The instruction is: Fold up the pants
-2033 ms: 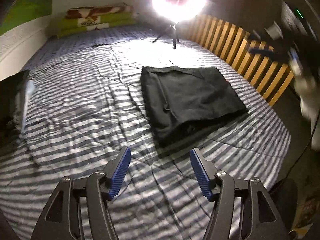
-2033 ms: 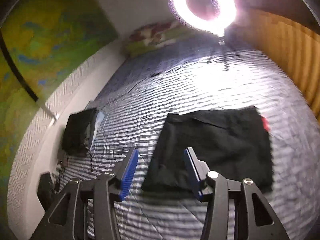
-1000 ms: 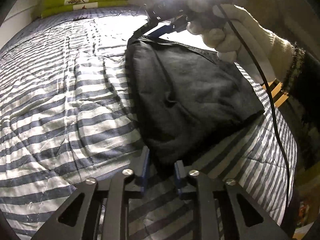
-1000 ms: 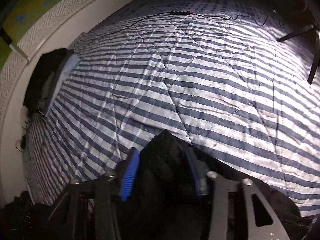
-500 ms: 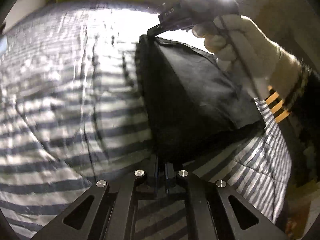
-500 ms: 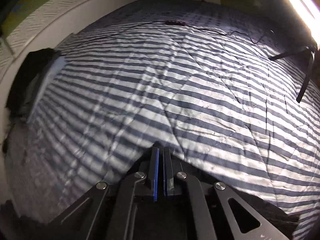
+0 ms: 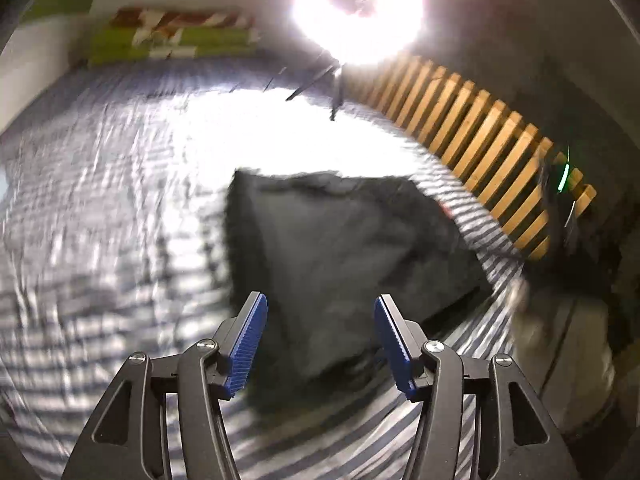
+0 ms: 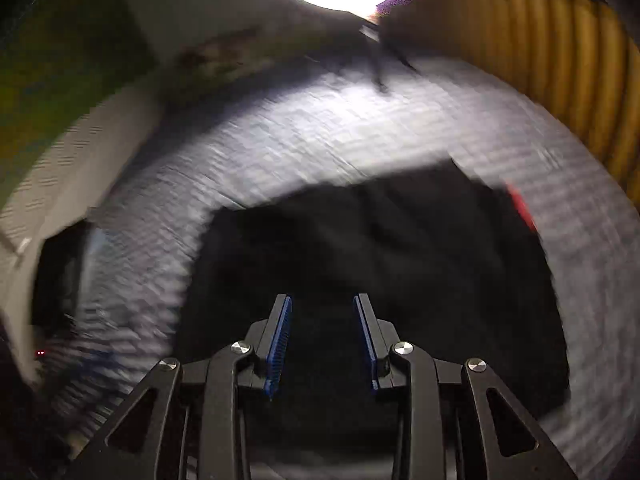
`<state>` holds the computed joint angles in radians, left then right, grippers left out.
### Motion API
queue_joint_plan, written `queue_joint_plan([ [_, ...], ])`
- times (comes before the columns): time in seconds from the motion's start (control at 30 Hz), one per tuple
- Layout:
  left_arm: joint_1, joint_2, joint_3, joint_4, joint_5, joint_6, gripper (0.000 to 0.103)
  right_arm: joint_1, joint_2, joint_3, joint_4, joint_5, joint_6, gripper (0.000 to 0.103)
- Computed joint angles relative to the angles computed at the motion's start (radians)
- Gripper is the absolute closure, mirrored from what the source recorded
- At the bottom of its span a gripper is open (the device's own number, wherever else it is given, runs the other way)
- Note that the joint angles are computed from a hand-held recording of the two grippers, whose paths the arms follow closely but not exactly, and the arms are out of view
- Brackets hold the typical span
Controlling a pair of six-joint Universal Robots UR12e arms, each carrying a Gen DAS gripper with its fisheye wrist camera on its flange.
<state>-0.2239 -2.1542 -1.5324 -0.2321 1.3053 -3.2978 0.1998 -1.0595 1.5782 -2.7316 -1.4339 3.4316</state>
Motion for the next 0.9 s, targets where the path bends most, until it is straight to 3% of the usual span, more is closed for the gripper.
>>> queue_joint_plan([
  [0.07,-0.012,-0.013,0.03,0.028,-0.006,0.018,0.044,-0.004,-0.003,0.026,0.016,-0.023,0.009,0.074],
  [0.1,-0.023,-0.035,0.067,-0.007,0.009,0.053,0.044,-0.005,-0.001,0.029,0.011,-0.024,0.008,0.074],
  [0.17,-0.042,-0.081,0.147,-0.138,0.096,0.102,0.049,-0.02,0.005,0.044,-0.036,0.01,0.034,0.074],
  [0.23,-0.041,-0.119,0.194,-0.245,0.143,0.072,0.05,-0.038,0.012,0.046,-0.033,0.065,0.073,0.074],
  [0.3,-0.032,-0.142,0.202,-0.323,0.18,0.025,0.051,-0.045,0.016,0.04,-0.009,0.079,0.058,0.074],
  [0.4,-0.028,-0.141,0.177,-0.284,0.212,0.031,0.051,-0.039,0.024,0.031,0.009,0.072,0.02,0.074],
  [0.47,-0.022,-0.13,0.181,-0.304,0.22,-0.031,0.05,-0.03,0.024,0.035,-0.02,0.046,0.013,0.074],
  [0.53,-0.018,-0.128,0.187,-0.288,0.255,-0.097,0.038,-0.025,0.02,0.044,-0.068,0.024,0.017,0.074],
  [0.57,-0.017,-0.134,0.202,-0.302,0.278,-0.136,0.027,-0.02,0.016,0.047,-0.08,0.003,0.012,0.074],
  [0.63,-0.007,-0.149,0.234,-0.363,0.239,-0.197,0.025,-0.005,0.01,0.05,-0.105,-0.076,-0.018,0.074],
  [0.7,-0.004,-0.172,0.267,-0.44,0.187,-0.214,0.023,0.006,0.01,0.046,-0.101,-0.14,-0.043,0.074],
  [0.8,-0.033,-0.186,0.287,-0.434,0.282,-0.183,0.018,-0.008,0.01,0.044,-0.065,-0.141,-0.034,0.074],
  [0.87,-0.051,-0.2,0.31,-0.45,0.344,-0.176,0.02,-0.023,0.012,0.043,-0.03,-0.142,-0.03,0.074],
  [0.9,-0.054,-0.203,0.316,-0.448,0.345,-0.185,0.033,-0.031,0.014,0.043,-0.014,-0.136,-0.02,0.074],
])
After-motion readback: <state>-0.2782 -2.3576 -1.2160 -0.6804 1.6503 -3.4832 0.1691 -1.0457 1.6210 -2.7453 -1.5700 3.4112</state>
